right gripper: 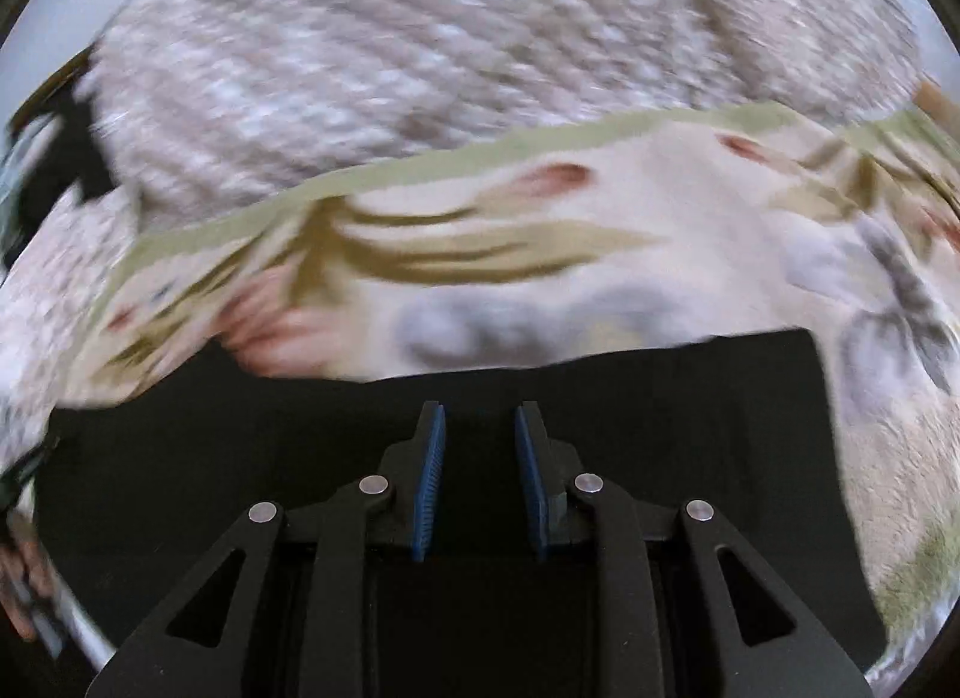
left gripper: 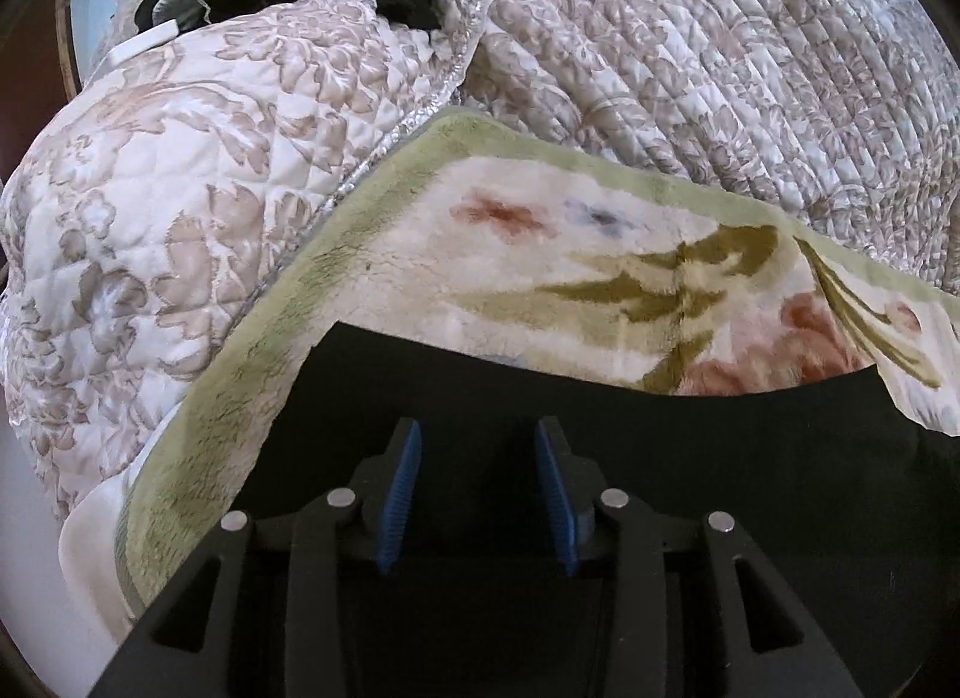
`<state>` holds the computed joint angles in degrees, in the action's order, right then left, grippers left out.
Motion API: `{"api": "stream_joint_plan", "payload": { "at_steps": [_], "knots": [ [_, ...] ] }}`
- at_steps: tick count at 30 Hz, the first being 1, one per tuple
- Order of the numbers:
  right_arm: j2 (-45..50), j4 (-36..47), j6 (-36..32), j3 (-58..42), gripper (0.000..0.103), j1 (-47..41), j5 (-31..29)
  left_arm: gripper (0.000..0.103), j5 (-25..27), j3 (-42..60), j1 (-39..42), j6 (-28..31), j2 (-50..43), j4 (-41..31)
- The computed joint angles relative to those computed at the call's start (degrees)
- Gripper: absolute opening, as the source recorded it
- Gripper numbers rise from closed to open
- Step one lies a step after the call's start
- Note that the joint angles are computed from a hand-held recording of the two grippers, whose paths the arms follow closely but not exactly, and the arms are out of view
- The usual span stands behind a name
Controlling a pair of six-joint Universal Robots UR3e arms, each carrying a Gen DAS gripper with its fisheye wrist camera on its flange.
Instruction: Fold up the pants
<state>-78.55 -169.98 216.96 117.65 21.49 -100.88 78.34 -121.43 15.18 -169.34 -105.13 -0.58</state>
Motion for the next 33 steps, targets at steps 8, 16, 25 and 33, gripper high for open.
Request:
{"api": "stream_joint_plan", "payload": {
  "at_steps": [8, 16, 25, 33],
  "knots": [
    [6.45, -1.47, -3.47, -6.26, 0.026, 9.97, -1.48, 0.043, -1.84, -5.98, 1.74, 2.41, 4.12, 1.21],
    [8.47, -3.47, -3.72, -6.43, 0.045, 16.5, -4.81, 0.05, -6.32, -17.84, 6.78, 5.65, 10.3, 6.9],
    [7.24, -4.97, -2.35, -4.52, 0.05, 16.5, -3.56, 0.05, -14.75, -24.53, 19.15, 9.73, 17.36, 3.45],
    [7.53, -5.46, -2.26, -4.48, 0.051, 16.67, -3.66, 0.052, -17.71, -22.67, 28.02, 7.22, 17.49, -2.21]
  ]
}}
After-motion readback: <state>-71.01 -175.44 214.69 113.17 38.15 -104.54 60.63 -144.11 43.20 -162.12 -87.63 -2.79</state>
